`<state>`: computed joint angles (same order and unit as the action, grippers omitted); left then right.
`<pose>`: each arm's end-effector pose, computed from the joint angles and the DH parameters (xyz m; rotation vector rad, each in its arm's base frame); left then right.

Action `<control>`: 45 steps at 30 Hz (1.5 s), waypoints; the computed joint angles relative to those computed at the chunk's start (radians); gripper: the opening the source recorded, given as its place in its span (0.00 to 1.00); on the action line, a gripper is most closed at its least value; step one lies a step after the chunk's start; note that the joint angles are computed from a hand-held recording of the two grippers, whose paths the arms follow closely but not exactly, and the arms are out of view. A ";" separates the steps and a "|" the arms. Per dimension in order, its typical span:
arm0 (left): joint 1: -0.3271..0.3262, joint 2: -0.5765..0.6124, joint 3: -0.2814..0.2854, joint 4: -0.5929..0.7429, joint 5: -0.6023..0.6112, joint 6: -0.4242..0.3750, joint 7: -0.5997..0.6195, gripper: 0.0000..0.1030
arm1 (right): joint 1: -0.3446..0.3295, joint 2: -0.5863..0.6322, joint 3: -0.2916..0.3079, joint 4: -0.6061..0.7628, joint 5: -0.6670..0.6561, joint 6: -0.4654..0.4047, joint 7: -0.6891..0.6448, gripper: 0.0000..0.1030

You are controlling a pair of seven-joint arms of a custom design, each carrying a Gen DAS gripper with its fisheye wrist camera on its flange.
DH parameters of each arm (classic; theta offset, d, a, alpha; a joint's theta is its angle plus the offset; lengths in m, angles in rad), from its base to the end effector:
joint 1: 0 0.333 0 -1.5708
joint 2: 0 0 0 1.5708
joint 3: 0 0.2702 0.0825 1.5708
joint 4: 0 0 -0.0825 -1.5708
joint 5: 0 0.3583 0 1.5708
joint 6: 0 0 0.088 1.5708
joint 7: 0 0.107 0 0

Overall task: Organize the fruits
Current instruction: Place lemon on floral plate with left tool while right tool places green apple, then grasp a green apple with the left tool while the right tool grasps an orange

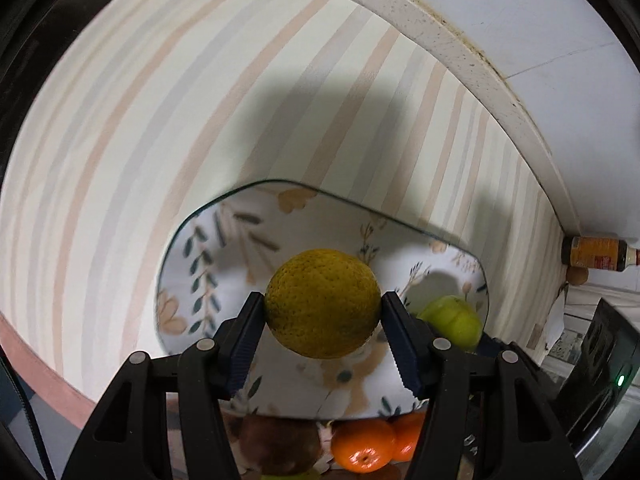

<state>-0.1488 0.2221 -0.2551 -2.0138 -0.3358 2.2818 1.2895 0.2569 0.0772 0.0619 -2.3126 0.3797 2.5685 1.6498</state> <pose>0.5191 -0.2271 0.3248 2.1248 -1.9237 0.2568 0.4888 0.1552 0.3003 -1.9581 2.0852 0.1454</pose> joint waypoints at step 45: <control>-0.132 -0.557 0.012 -0.390 0.488 0.045 -0.331 0.84 | -0.003 -0.485 0.072 -0.266 -0.343 -0.148 0.335 0.91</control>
<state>-0.2810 -0.3350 -0.2432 -2.4034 0.1520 2.3263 0.9582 0.2541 -0.4078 0.1336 -2.5787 0.0367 2.4209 1.9850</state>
